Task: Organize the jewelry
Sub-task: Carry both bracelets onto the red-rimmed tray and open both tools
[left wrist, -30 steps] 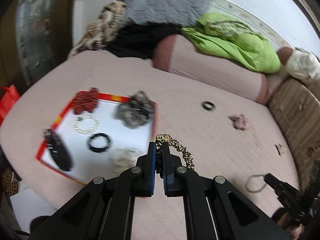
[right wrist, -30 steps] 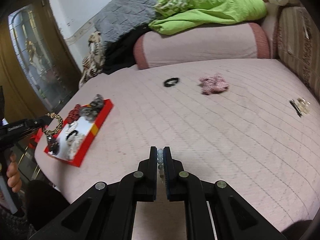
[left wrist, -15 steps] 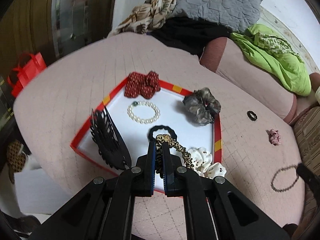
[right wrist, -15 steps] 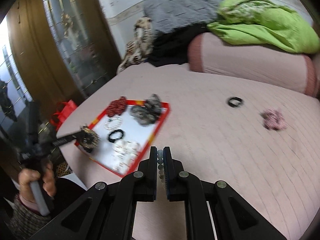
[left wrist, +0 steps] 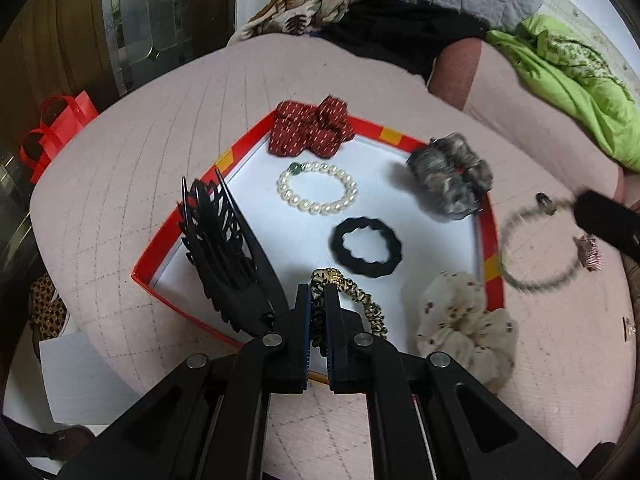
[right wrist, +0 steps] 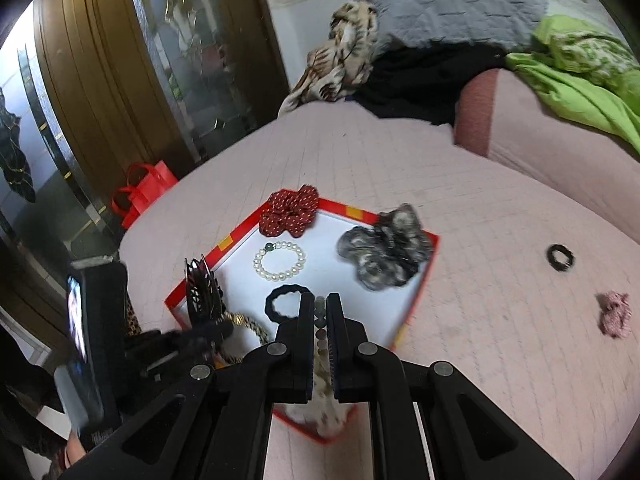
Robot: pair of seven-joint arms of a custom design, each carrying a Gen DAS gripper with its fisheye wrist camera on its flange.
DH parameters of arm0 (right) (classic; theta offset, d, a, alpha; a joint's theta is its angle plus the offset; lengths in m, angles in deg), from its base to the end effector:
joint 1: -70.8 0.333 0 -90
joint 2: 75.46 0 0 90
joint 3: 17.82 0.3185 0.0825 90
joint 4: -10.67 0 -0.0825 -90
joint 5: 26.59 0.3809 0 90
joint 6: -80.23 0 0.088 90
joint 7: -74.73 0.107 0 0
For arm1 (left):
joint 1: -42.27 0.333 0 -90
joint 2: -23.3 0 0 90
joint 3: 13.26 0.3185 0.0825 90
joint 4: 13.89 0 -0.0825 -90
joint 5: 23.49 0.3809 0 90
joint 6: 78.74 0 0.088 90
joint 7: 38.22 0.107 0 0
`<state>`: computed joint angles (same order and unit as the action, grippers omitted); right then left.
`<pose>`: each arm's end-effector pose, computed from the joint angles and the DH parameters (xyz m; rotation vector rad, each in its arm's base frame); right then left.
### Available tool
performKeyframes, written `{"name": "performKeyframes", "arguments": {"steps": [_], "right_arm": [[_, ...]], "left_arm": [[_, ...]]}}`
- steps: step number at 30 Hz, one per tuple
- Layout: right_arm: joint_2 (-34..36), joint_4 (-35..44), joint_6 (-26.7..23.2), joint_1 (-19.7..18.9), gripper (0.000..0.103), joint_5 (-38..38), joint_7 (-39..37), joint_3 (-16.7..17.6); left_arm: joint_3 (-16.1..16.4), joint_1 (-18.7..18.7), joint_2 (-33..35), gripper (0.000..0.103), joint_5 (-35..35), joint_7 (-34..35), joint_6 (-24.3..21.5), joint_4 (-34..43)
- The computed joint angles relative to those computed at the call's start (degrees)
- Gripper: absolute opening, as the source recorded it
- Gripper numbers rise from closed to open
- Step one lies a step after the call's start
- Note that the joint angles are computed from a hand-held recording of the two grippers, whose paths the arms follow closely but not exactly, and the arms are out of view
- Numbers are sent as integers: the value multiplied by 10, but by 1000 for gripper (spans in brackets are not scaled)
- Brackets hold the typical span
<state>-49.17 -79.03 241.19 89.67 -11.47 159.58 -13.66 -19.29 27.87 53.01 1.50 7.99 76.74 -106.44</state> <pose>0.6811 0.2649 0.4745 -1.8737 1.4454 -0.3637 0.6797 -0.2553 0.3935 -1.9873 1.8101 -0.7052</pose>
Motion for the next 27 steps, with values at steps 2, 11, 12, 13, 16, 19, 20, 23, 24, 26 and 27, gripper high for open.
{"name": "performKeyframes", "arguments": {"steps": [2, 11, 12, 13, 16, 19, 20, 23, 24, 26, 27], "right_arm": [[28, 39, -18, 17, 7, -24, 21, -18], [166, 223, -129, 22, 7, -62, 89, -39], [175, 235, -139, 19, 7, -63, 91, -37], [181, 243, -146, 17, 7, -65, 92, -37], [195, 258, -163, 15, 7, -74, 99, -42], [197, 259, -169, 13, 7, -78, 104, -43], [195, 254, -166, 12, 8, -79, 104, -43], [181, 233, -153, 10, 14, -82, 97, -41], [171, 217, -141, 9, 23, -83, 93, -40], [152, 187, -118, 8, 37, -82, 89, -40], [139, 168, -104, 7, 39, -81, 86, -40]], "left_arm": [[-1, 3, 7, 6, -4, 4, -4, 6], [5, -4, 39, 6, 1, 16, -27, 46], [7, -7, 42, 6, 3, 14, -32, 52], [7, -7, 46, 6, 2, 15, -35, 57], [2, -5, 53, 6, -6, 21, -37, 67], [11, -12, 49, 8, 2, 6, -22, 61], [12, -13, 48, 8, 5, 3, -16, 59], [18, -17, 45, 10, 16, -6, -4, 54], [18, -17, 44, 12, 17, -7, -2, 53], [20, -18, 42, 24, 21, -13, 5, 50], [23, -20, 39, 26, 25, -19, 11, 46]]}}
